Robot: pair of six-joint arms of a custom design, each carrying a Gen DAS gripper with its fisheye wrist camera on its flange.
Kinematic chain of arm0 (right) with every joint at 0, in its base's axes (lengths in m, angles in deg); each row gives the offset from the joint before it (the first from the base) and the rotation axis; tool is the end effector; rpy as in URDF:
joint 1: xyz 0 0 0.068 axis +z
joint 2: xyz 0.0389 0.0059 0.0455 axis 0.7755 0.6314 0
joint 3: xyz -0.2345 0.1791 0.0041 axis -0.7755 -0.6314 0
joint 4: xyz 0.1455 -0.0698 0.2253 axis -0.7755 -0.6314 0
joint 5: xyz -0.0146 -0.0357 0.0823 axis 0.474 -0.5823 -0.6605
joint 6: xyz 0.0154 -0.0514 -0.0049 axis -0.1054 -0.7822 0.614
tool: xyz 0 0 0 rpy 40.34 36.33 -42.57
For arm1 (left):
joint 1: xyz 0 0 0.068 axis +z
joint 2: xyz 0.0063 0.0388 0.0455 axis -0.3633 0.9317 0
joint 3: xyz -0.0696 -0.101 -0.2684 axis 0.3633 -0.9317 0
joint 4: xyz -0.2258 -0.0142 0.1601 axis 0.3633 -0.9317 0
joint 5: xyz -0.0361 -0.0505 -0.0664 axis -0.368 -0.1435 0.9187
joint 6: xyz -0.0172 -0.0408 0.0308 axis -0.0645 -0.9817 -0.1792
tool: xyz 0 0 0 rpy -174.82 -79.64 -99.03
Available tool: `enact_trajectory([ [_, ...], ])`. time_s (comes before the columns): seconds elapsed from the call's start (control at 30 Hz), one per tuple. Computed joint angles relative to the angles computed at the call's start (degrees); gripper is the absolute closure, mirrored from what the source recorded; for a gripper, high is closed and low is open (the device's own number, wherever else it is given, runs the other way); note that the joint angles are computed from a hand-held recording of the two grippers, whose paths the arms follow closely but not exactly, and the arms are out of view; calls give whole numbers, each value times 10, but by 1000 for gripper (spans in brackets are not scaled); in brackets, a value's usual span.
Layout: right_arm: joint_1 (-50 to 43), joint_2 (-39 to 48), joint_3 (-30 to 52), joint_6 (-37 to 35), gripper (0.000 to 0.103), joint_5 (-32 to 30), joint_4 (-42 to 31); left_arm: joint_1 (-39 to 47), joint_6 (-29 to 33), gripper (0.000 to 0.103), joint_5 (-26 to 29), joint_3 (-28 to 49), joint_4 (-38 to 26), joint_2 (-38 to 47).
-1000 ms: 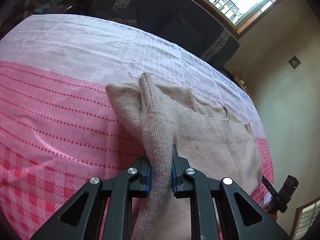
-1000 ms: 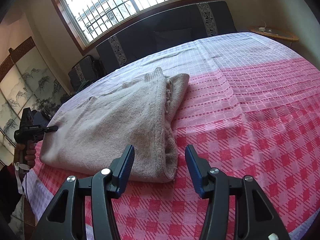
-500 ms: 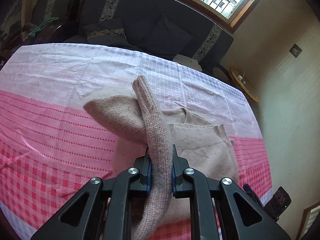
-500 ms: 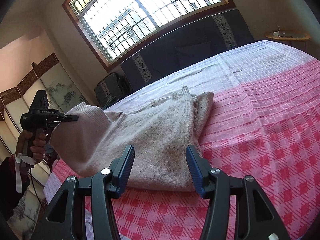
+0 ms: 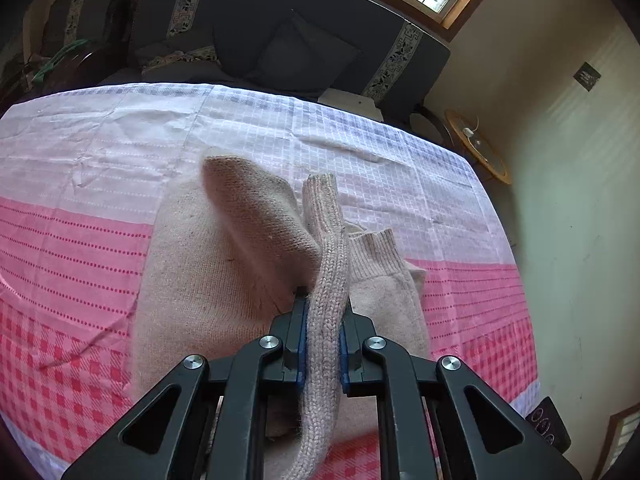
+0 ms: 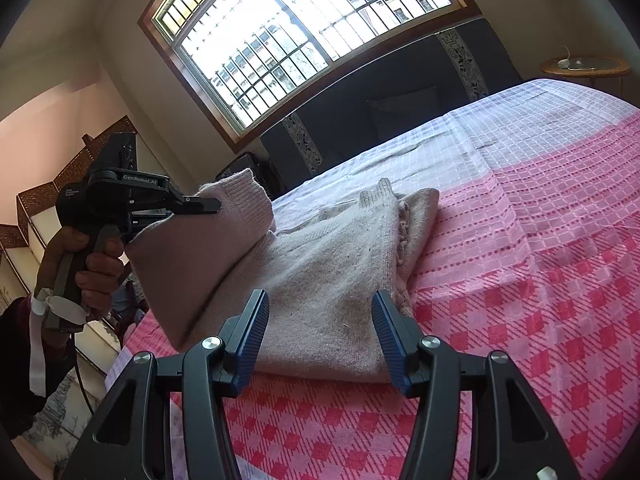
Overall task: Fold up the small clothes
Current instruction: 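Grasp the sweater edge with the left tool and lift it over the bundle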
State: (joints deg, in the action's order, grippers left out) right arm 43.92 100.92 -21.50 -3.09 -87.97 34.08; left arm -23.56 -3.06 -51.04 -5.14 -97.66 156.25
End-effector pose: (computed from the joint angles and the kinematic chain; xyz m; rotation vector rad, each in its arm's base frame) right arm 0.2653 -0.0037 0.0895 -0.2631 2.1019 1.0089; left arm 0.3208 -0.0201 0.2271 -0.3828 2.5428 -0.4366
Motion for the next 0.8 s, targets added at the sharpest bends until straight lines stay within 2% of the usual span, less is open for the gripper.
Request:
enact_trajectory([
  [0.2, -10, 6, -3, 11, 51, -19, 15, -29, -28, 92, -26, 12, 12, 30],
  [0.8, -34, 35, 2, 48, 51, -51, 54, -118, -122, 92, -38, 70, 56, 117],
])
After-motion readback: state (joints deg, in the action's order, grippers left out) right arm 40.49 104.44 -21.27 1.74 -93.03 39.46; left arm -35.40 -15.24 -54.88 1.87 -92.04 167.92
